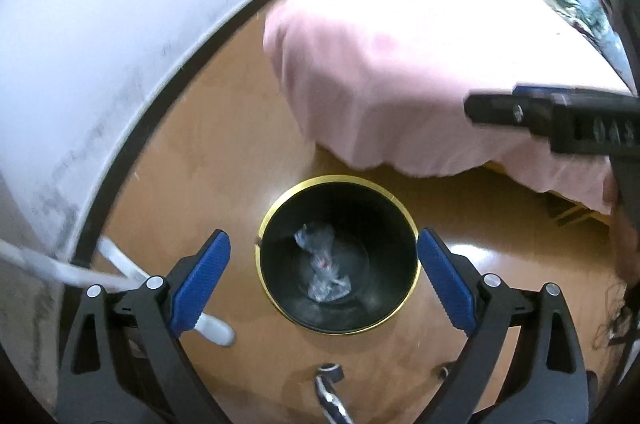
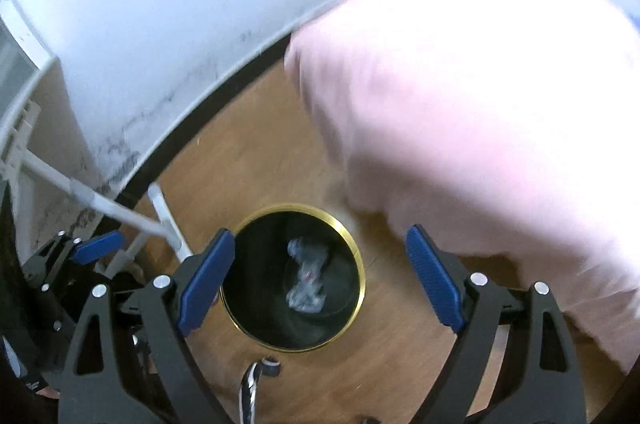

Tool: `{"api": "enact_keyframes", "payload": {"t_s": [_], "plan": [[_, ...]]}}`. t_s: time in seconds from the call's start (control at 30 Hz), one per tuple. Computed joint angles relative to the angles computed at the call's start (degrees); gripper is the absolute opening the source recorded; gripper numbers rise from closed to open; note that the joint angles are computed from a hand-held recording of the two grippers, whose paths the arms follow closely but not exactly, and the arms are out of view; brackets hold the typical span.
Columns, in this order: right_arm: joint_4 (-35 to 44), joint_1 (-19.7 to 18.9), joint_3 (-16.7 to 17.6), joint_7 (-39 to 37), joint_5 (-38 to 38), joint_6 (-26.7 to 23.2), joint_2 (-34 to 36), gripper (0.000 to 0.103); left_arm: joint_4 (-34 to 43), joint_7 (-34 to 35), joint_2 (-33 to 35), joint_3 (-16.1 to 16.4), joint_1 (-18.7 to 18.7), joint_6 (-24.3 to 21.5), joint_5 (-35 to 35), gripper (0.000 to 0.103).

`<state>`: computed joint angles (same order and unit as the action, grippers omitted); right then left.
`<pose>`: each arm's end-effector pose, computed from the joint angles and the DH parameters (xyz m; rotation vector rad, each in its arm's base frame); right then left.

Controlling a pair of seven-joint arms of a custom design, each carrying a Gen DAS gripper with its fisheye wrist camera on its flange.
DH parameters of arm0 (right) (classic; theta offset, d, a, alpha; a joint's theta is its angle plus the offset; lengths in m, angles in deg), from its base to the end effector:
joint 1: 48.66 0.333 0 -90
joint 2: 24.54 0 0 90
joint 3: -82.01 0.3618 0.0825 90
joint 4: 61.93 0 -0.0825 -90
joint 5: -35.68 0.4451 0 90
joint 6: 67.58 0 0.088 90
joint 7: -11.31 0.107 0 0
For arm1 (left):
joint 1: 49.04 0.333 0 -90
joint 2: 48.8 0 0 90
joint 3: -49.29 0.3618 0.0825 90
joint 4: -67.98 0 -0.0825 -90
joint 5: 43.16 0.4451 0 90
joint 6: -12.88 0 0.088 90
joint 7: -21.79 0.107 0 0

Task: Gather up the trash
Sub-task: 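Open both tools to drop the bag and tissue into the bin, then grasp the white bottle cap with the left tool while the right tool grasps the grey sock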

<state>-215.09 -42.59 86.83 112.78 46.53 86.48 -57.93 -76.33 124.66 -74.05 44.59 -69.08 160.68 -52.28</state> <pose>0.4232 0.0766 0.4912 -1.6759 1.9573 -0.3516 0.4346 -0.1995 0.4990 -1.3845 2.4569 -0.6338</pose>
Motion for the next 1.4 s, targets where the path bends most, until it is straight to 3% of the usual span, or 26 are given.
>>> {"api": "enact_keyframes", "payload": {"t_s": [0.17, 0.3, 0.4, 0.53, 0.73, 0.83, 1.07, 1.2, 1.27, 1.33, 1.4], "plan": [[4.70, -1.31, 2.40, 0.54, -3.66, -6.93, -8.62, 0.085, 2.05, 3.43, -12.71, 2.50, -1.43, -6.18, -0.37, 0.092], [9.88, 3.64, 3.90, -2.01, -2.95, -6.76, -8.53, 0.088, 3.23, 3.45, -22.52, 5.28, 1.54, -11.28, 1.43, 0.094], [15.11, 9.36, 5.32, -4.57, -0.54, -4.90, -4.37, 0.088, 2.86, 2.18, -29.56, 7.38, 7.37, -14.26, 5.43, 0.094], [23.20, 16.17, 8.67, -8.13, 0.92, -0.84, 4.05, 0.088, 1.72, -0.04, -36.55, 11.41, 19.69, -17.03, 14.13, 0.094], [38.97, 23.94, 14.13, -10.66, -2.27, 1.41, 21.32, 0.087, 1.28, -1.78, -36.07, 18.63, 35.19, -16.35, 23.65, 0.094], [49.16, 26.62, 16.28, -7.10, -9.92, -1.66, 31.48, 0.087, 1.71, -2.50, -32.35, 21.60, 40.29, -14.38, 25.37, 0.094], [66.16, 36.09, 13.20, -2.14, -20.98, -11.27, 47.58, 0.082, 1.94, -0.22, -26.76, 24.40, 42.95, -11.64, 22.04, 0.094], [70.30, 39.19, 10.47, -2.41, -20.15, -14.03, 50.71, 0.069, 1.93, 1.22, -24.50, 24.73, 43.53, -10.26, 19.74, 0.094], [71.59, 40.54, 9.16, -3.00, -19.59, -15.01, 51.58, 0.054, 1.82, 2.26, -24.08, 25.45, 44.19, -9.85, 18.81, 0.094], [70.96, 41.24, 8.37, -4.34, -18.93, -14.70, 51.09, 0.022, 1.86, 2.13, -23.32, 24.95, 44.55, -9.41, 17.75, 0.094], [71.09, 41.64, 7.90, -4.86, -18.09, -14.65, 51.01, 0.022, 2.09, 2.26, -22.45, 24.58, 44.73, -8.71, 17.11, 0.094]]}}
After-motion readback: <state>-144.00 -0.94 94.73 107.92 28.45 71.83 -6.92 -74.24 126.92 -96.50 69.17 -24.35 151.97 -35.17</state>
